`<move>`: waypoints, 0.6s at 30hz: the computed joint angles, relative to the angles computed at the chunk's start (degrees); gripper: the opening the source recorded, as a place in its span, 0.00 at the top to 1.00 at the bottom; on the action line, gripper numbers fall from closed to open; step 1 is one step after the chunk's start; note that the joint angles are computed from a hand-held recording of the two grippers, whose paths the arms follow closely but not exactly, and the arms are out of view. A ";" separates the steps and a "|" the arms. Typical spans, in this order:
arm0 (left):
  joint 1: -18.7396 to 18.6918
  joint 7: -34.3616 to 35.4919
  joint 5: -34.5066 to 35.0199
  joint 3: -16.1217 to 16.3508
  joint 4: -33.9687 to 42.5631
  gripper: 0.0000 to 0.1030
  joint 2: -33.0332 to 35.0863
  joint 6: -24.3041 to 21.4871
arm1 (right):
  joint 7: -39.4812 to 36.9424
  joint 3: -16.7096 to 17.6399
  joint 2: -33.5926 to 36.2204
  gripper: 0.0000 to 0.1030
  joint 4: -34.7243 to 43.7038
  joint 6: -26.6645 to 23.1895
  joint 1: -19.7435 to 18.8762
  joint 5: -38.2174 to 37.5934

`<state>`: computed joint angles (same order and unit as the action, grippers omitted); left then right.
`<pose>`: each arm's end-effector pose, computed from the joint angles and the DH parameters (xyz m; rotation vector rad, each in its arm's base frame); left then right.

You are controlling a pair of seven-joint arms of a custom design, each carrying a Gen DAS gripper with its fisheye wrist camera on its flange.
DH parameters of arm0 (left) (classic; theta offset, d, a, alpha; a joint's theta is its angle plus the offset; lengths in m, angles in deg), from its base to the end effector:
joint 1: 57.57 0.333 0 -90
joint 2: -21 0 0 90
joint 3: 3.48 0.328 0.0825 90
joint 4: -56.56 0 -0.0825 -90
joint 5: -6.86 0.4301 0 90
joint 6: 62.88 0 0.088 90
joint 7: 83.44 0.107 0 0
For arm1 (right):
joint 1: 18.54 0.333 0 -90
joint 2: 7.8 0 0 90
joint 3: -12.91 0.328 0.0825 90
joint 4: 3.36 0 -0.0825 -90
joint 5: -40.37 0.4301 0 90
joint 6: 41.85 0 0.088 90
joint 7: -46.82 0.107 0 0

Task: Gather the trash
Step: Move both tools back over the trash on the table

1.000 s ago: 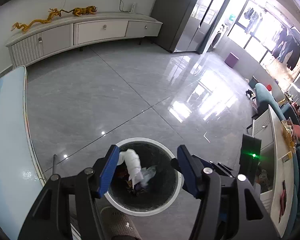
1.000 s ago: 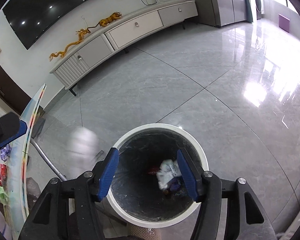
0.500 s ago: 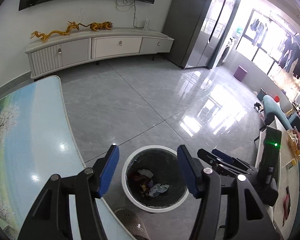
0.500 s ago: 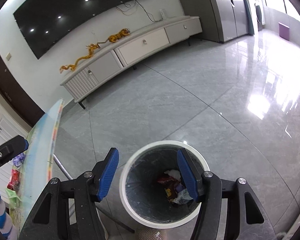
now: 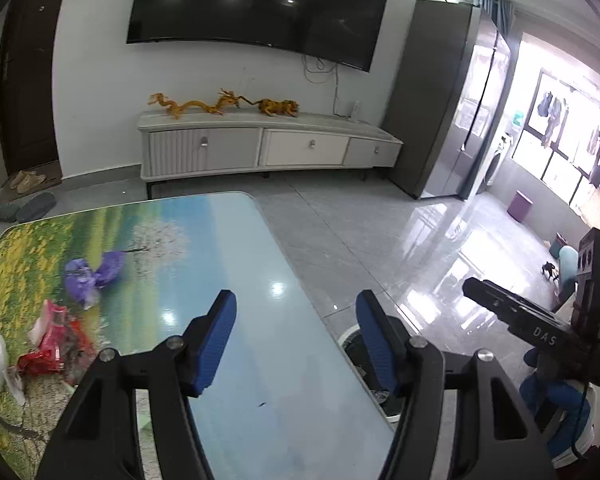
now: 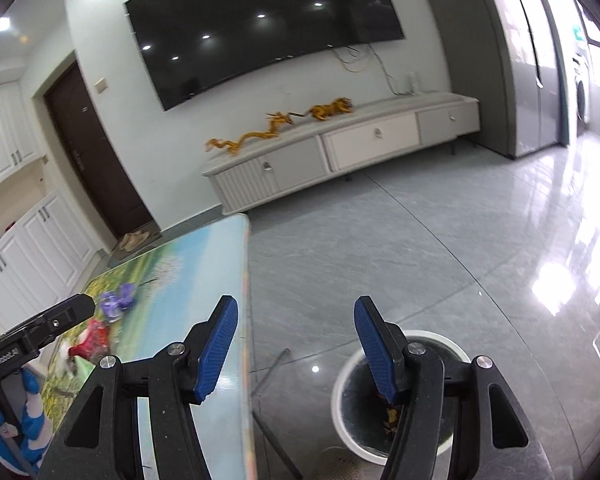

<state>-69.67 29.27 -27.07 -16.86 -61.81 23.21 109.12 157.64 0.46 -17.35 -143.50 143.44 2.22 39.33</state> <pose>0.5953 -0.2372 0.5016 -1.5255 2.0417 -1.1802 0.5403 0.0777 0.4608 -1.4096 1.7505 -0.5575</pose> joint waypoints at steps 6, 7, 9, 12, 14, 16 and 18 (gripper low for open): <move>1.92 5.67 -8.58 3.82 -6.88 0.40 -6.02 3.11 | -6.93 -9.68 0.53 0.43 3.46 0.03 15.42 4.41; 2.11 6.44 -9.70 4.75 -8.09 0.40 -6.91 3.62 | -8.75 -11.91 0.68 0.43 4.16 -0.25 18.66 5.95; 2.52 7.73 -11.00 6.46 -10.30 0.40 -8.33 4.55 | -12.78 -16.21 1.08 0.43 5.38 -0.67 24.89 9.41; 3.79 7.65 -10.34 8.45 -13.59 0.40 -9.93 5.91 | -18.70 -20.69 2.63 0.43 7.78 -1.74 32.11 14.80; 5.12 6.19 -8.85 9.40 -15.33 0.40 -10.72 6.08 | -25.10 -25.46 3.76 0.43 9.47 -2.65 38.61 21.07; 6.81 3.95 -6.73 10.02 -16.83 0.40 -11.15 6.29 | -34.11 -29.86 5.53 0.43 11.84 -4.14 45.14 30.56; 8.12 2.13 -5.15 10.56 -18.19 0.40 -11.57 6.52 | -41.85 -31.02 7.38 0.43 14.00 -6.07 47.63 38.78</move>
<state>-61.55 31.40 -32.21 -6.31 -80.01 11.64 115.64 115.79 -30.56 -9.97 -129.49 137.38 49.85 78.11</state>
